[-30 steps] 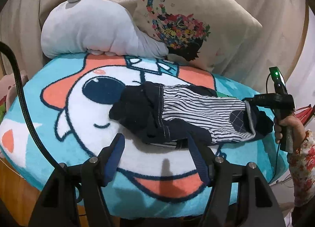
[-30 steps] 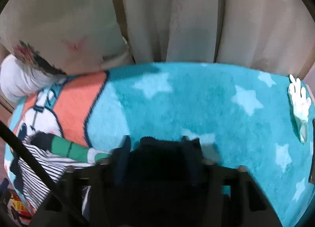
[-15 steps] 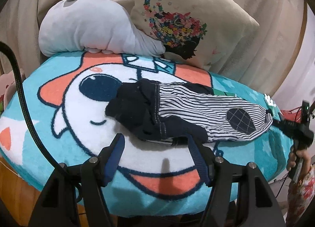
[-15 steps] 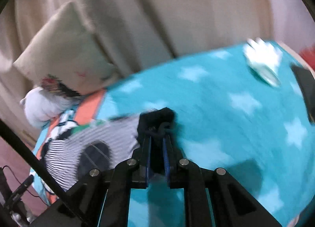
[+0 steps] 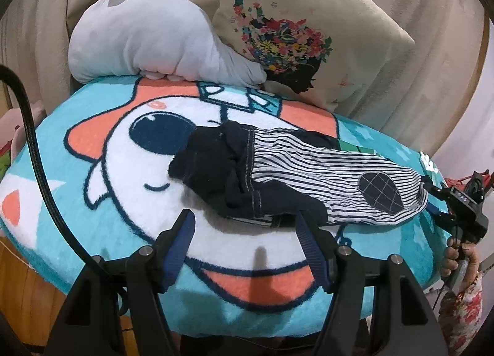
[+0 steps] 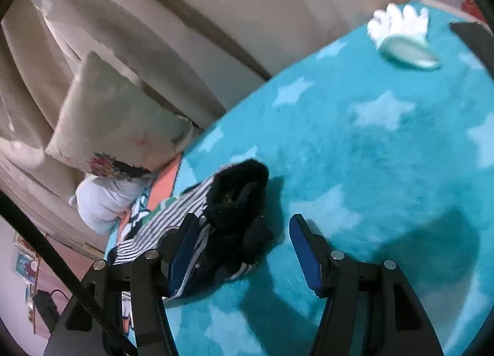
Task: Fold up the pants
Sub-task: 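Grasp the striped pants leg with the right tool and fold it over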
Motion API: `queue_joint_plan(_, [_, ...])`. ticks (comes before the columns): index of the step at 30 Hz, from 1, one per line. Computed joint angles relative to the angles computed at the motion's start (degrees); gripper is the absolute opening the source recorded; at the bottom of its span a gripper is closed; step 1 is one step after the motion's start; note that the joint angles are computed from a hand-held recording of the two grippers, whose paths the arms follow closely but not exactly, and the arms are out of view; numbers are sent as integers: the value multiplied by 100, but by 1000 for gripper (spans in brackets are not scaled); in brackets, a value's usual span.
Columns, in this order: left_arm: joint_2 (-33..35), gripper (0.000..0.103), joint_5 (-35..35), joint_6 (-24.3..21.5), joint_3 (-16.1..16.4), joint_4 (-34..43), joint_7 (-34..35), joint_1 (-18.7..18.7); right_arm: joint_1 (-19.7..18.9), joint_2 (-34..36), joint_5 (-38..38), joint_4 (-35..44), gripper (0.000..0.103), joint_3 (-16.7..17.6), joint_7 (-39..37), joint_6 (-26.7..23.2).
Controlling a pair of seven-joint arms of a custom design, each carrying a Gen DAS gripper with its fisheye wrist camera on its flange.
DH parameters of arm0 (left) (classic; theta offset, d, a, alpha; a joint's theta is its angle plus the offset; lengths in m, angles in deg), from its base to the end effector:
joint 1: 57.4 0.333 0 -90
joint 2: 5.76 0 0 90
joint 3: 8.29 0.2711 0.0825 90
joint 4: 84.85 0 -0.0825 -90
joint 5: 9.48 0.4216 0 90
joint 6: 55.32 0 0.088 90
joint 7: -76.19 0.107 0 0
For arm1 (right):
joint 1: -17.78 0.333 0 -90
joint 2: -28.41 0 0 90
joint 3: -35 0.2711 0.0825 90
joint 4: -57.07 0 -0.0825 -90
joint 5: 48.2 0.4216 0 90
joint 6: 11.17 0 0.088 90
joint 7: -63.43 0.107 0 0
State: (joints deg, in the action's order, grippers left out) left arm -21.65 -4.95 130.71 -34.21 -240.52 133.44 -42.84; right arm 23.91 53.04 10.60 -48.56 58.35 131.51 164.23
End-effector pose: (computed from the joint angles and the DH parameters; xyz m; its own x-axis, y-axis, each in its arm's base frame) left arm 0.4690 -0.0937 0.3234 0.1590 -0.9601 0.2302 -0.6905 -0.2748 -0.6691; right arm 0.6299 0.2568 0.3037 0.0167 -0.7889 -0.6143 -0.8087 0.3506 -0.4722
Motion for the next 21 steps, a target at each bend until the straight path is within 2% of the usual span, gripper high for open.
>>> queue_joint_plan(1, [-13, 67, -3, -21, -83, 7, -32, 84, 219, 47, -139, 69, 65, -190, 143, 55])
queue_joint_plan(2, [-43, 67, 0, -47, -197, 4, -88, 195, 282, 135, -69, 197, 66, -180, -20, 116])
queue_joint_plan(4, [-79, 67, 43, -94, -387, 20, -223, 404, -31, 338, -216, 370, 63, 256, -188, 190])
queue_joint_plan(5, [-105, 67, 74, -124, -469, 30, -303, 504, -107, 398, -232, 432, 41, 362, -280, 160])
queue_joint_plan(6, [-136, 67, 119, -160, -535, 37, -381, 589, -74, 468, -351, 530, 19, 330, -225, 44])
queue_joint_plan(7, [-185, 67, 176, -199, -617, 41, -476, 698, -47, 493, -410, 569, 19, 299, -145, 17])
queue_joint_plan(10, [-446, 67, 404, -267, -987, 1, -853, 1171, -390, 444, -157, 440, 17, 705, -457, 478])
queue_joint_plan(12, [-606, 67, 576, -356, -1304, 33, -1128, 1581, -585, 344, -171, 287, 16, 860, -461, 671])
queue_joint_plan(14, [-588, 67, 758, -393, -1491, 138, -1325, 1883, -693, 249, -305, 159, 16, 861, -307, 650])
queue_joint_plan(17, [-270, 67, 1073, -419, -1666, 435, -1485, 2234, -415, 201, -753, 160, 18, 398, 231, 322])
queue_joint_plan(18, [-105, 67, 1192, -474, -1741, 594, -1531, 2348, -94, 143, -1074, 111, 21, -21, 729, 238])
queue_joint_plan(20, [279, 68, 1481, -515, -1953, 923, -1659, 2656, 418, 22, -1663, -74, 25, -651, 1596, 392])
queue_joint_plan(21, [465, 71, 1685, -555, -2142, 1092, -1782, 2898, 492, -44, -1682, -168, 33, -763, 1672, 465])
